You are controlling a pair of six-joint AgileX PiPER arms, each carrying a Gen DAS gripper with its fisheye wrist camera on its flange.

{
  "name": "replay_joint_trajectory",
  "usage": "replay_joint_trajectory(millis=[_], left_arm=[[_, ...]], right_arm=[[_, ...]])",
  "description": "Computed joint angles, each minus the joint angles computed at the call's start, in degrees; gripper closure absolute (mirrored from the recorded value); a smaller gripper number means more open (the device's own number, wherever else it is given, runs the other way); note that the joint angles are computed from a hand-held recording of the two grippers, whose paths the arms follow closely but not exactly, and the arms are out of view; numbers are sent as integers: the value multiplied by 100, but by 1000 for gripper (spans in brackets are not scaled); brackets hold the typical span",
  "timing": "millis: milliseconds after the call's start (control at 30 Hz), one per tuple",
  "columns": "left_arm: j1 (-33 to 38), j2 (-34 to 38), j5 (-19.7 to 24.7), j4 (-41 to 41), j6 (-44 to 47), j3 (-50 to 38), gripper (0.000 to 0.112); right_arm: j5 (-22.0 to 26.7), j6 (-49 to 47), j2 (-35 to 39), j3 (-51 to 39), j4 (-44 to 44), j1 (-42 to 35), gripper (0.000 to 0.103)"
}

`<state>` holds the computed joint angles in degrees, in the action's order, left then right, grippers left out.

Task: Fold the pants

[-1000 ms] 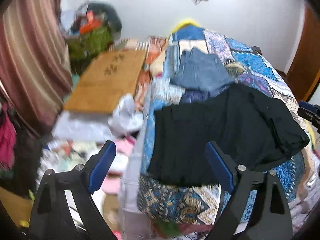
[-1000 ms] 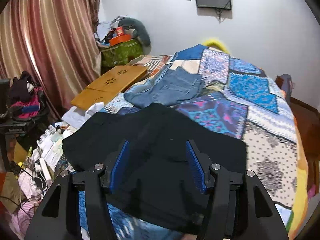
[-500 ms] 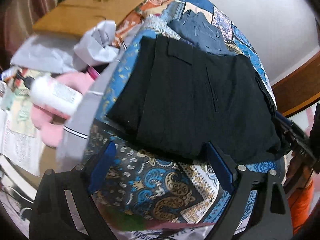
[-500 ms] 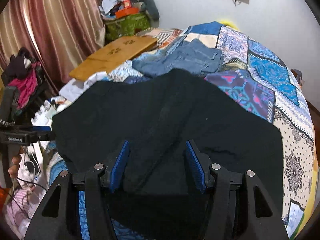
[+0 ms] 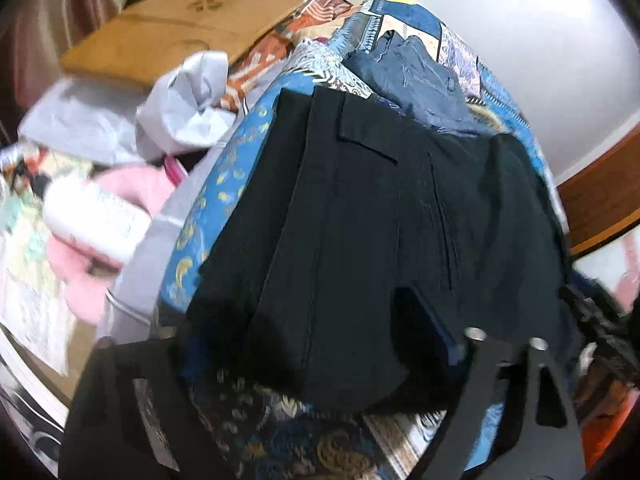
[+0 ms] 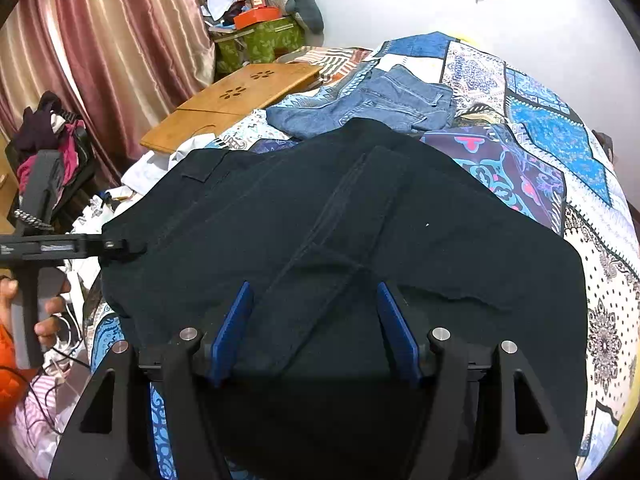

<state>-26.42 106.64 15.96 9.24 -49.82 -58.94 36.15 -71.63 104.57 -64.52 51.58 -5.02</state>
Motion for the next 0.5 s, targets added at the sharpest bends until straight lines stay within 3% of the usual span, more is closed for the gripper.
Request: replay_joint_trajectory(millis=[133,200,267,367,500], left_arm=[[-146,114,253,1149,-973,-223,51],[-273,137,657,1943,-1683,-346,76],[-239,80,650,2037,-1668,-345,84],[-174,-134,597,2157,-1711,-256,89],[-364,-310,1072,2621,-1876,-527,91]], right_arm=[[36,-47,19,-3,67,-25,42],[42,-54,21,-4,78,-29,42],[58,-54,24,-10,92,-39,42],[63,-28,6,2,95,-36,42],[145,35,-42,4,150,-88,42]])
